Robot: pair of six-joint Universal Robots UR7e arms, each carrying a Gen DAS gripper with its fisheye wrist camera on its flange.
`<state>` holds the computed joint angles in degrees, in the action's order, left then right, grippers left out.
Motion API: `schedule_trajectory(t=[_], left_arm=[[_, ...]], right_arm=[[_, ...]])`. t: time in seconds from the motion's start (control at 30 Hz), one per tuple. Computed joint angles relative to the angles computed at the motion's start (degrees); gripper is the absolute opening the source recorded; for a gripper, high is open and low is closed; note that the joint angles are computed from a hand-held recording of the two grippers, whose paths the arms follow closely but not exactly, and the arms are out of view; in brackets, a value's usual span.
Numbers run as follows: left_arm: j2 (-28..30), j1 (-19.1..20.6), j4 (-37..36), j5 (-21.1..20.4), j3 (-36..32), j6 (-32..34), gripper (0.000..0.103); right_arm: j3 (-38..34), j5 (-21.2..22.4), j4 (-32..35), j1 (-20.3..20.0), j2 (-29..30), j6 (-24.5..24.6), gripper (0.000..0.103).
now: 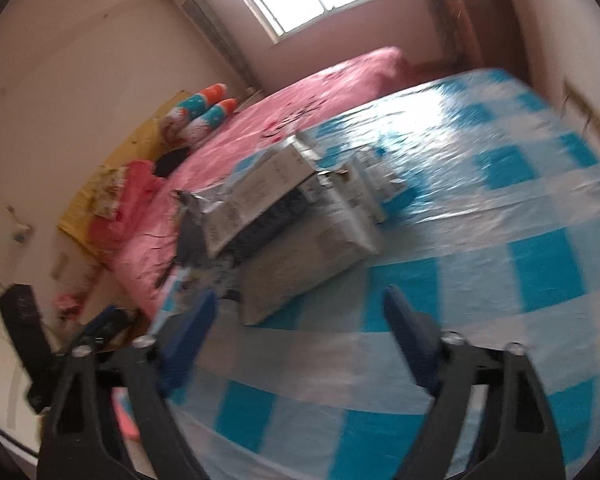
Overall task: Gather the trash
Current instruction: 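Grasp the white milk carton with left tool while right tool grasps the white bottle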
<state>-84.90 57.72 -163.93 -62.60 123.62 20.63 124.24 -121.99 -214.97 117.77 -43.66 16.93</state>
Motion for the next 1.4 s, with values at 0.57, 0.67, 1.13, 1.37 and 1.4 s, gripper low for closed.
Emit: schedule_trajectory(t=[0.57, 0.67, 1.13, 1.37, 1.4], left_arm=[[16.23, 6.91, 11.21, -5.26, -23.34, -18.92, 0.099], [18.57, 8.30, 14.45, -6.82, -26.10, -19.95, 0.099], [19.46, 7.44, 21.12, -10.85, -22.32, -18.28, 0.096], [16.36, 4.71, 20.18, -12.27, -15.98, -16.98, 0.096], [16.00, 4.47, 20.25, -12.57, -15.40, -16.87, 0.096]], right_arm=[[-15.73, -9.10, 13.99, 2.24, 1.80, -13.21, 0.080], [-20.09, -10.63, 14.92, 2.64, 4.21, -18.09, 0.080], [-22.68, -16.33, 20.44, 0.37, 9.57, -24.32, 0.087], [-11.93, -17.66, 15.01, -0.93, 6.14, -20.18, 0.087], [-10.81, -17.71, 14.58, -0.97, 5.46, -19.13, 0.087]])
